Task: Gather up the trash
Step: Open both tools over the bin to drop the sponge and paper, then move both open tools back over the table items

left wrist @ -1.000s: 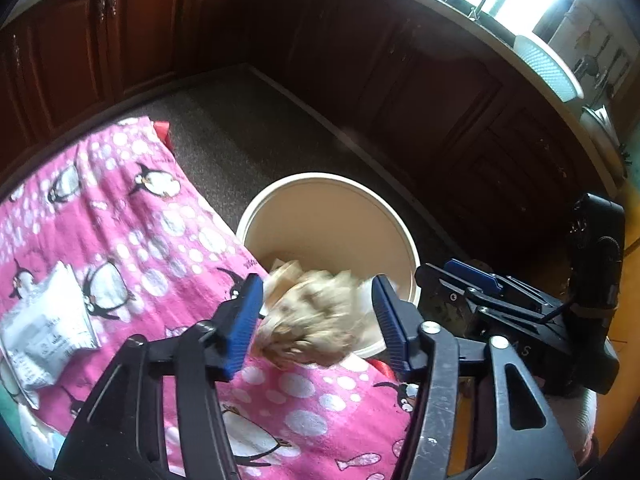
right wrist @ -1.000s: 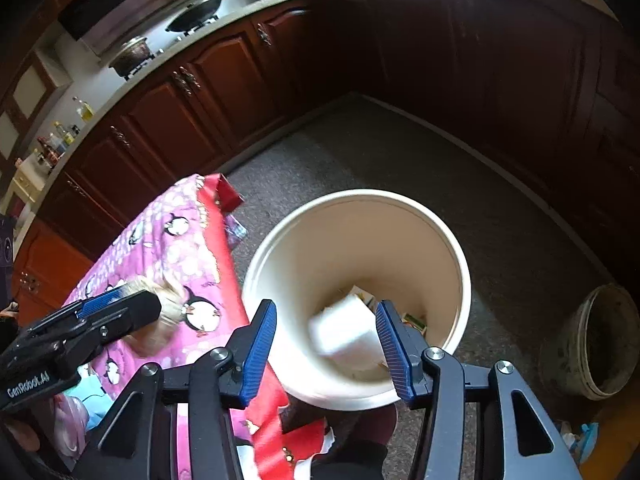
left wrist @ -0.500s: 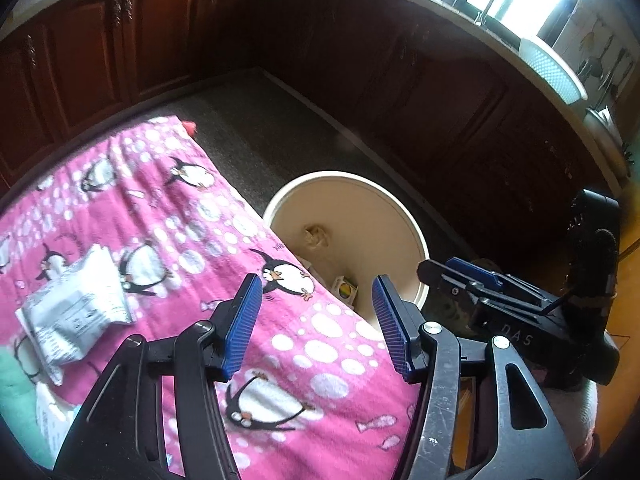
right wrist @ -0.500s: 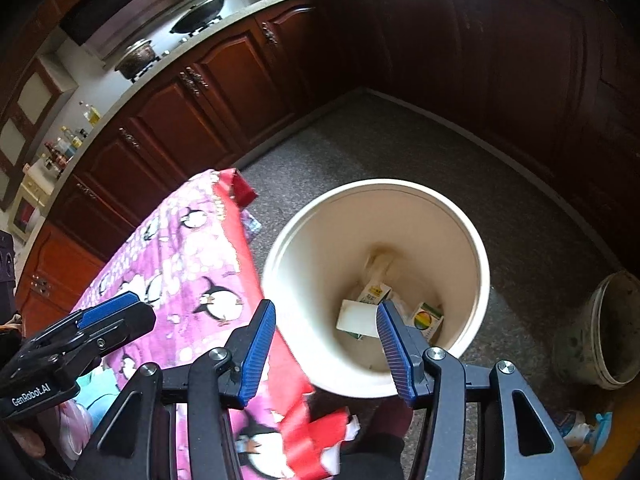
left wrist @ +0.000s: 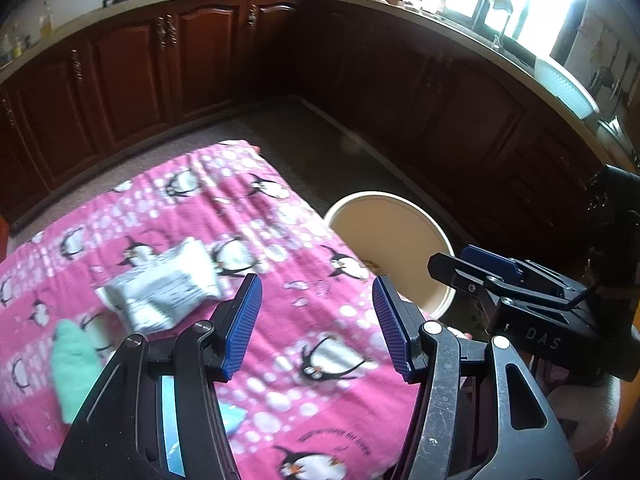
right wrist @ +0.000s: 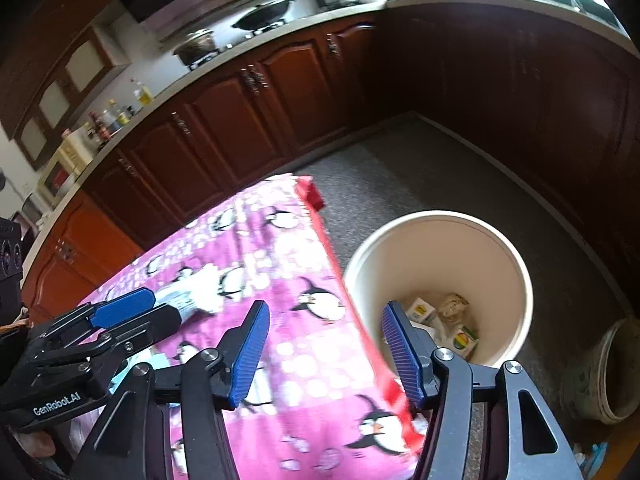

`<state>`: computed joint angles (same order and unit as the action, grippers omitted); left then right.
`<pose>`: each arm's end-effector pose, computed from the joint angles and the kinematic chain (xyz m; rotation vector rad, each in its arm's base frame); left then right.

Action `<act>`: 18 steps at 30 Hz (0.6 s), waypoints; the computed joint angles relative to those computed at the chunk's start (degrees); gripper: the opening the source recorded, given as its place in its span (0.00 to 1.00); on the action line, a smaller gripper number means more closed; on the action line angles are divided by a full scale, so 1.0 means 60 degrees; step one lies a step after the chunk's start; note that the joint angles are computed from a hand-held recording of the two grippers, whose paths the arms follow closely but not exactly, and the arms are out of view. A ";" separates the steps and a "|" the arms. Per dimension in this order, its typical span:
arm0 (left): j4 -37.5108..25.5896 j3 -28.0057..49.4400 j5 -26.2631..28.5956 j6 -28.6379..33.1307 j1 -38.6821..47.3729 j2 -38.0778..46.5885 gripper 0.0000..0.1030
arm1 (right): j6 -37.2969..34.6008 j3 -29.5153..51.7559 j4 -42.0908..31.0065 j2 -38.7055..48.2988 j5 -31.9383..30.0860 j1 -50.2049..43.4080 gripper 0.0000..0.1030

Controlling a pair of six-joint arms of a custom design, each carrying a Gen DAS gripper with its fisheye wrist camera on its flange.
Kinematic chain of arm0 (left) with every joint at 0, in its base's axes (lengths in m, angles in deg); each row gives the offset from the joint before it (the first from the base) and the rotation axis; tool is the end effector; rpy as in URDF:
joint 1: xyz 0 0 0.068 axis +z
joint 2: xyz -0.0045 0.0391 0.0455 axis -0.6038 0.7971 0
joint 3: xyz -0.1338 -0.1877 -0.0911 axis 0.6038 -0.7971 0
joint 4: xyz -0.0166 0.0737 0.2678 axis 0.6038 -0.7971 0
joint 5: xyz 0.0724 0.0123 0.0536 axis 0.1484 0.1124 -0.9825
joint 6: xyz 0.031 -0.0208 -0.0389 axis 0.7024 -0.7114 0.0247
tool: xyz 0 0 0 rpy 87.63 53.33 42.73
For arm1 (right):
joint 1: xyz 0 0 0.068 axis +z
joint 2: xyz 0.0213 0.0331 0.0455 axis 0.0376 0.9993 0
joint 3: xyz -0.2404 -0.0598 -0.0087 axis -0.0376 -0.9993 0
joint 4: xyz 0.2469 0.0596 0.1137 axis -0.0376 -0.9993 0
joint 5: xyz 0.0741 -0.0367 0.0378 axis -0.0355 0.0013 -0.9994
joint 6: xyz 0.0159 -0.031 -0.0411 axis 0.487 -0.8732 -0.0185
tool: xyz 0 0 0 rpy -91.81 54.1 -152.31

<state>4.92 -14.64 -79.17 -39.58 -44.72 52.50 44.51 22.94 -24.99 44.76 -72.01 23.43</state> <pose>0.1395 -0.0207 0.2221 -0.1055 2.4792 -0.2274 0.1700 0.0750 0.2078 -0.3415 2.4392 0.5286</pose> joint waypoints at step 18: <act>-0.3622 0.0817 0.4992 0.8586 1.1590 0.0740 0.55 | 0.1707 0.0486 0.0757 0.1024 0.1449 0.4006 0.58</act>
<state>-16.82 -9.74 -49.22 11.94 24.82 56.94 54.75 25.86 -20.45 50.91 -63.31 47.47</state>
